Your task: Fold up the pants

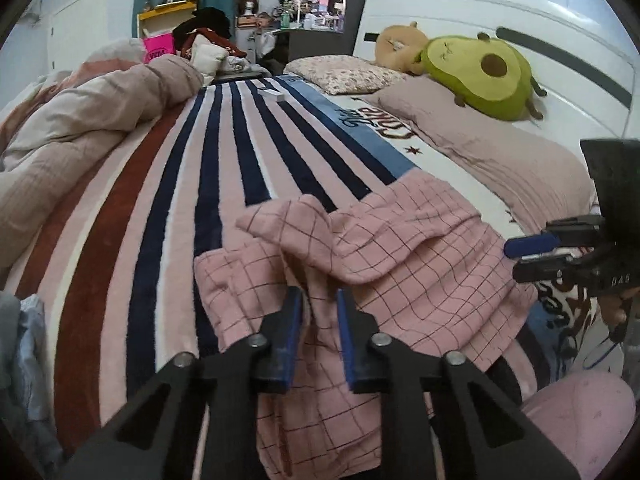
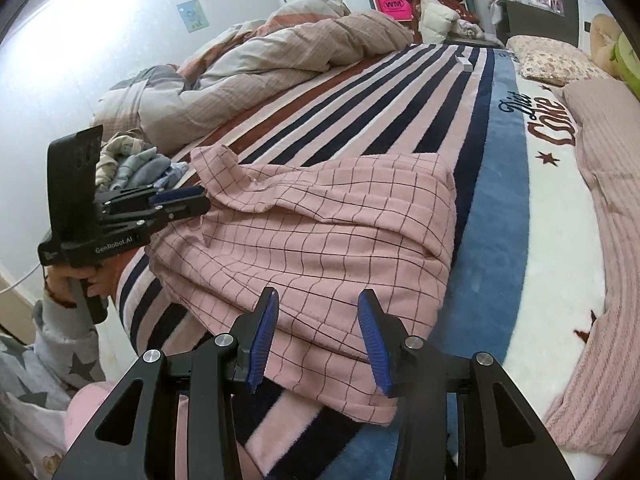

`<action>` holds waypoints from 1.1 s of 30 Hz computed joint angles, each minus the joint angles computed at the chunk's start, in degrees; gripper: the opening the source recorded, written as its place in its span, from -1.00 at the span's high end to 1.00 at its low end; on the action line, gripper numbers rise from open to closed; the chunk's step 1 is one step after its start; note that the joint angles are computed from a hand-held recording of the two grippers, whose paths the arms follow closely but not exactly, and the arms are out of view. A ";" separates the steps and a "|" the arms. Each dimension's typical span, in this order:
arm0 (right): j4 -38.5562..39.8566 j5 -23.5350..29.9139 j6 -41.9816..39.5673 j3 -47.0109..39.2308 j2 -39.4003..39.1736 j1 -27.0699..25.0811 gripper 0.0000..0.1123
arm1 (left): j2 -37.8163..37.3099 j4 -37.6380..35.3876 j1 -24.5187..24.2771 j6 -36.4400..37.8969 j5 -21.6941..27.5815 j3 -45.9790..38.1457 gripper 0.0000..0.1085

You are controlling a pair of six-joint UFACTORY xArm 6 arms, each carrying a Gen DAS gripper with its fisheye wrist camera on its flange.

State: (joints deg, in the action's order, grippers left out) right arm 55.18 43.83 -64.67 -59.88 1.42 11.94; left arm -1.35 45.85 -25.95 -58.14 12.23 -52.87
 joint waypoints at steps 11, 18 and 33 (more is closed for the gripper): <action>2.06 1.00 -0.47 -0.07 0.31 -0.77 0.33 | 1.75 -6.88 -1.47 5.69 6.04 -1.80 0.91; 2.00 0.55 0.08 -0.21 0.65 -1.37 0.34 | -8.35 9.21 -1.20 -13.52 10.09 4.61 0.99; -9.25 -17.32 4.66 -2.71 4.32 4.84 0.17 | -11.65 7.25 1.92 -10.78 6.97 8.26 0.93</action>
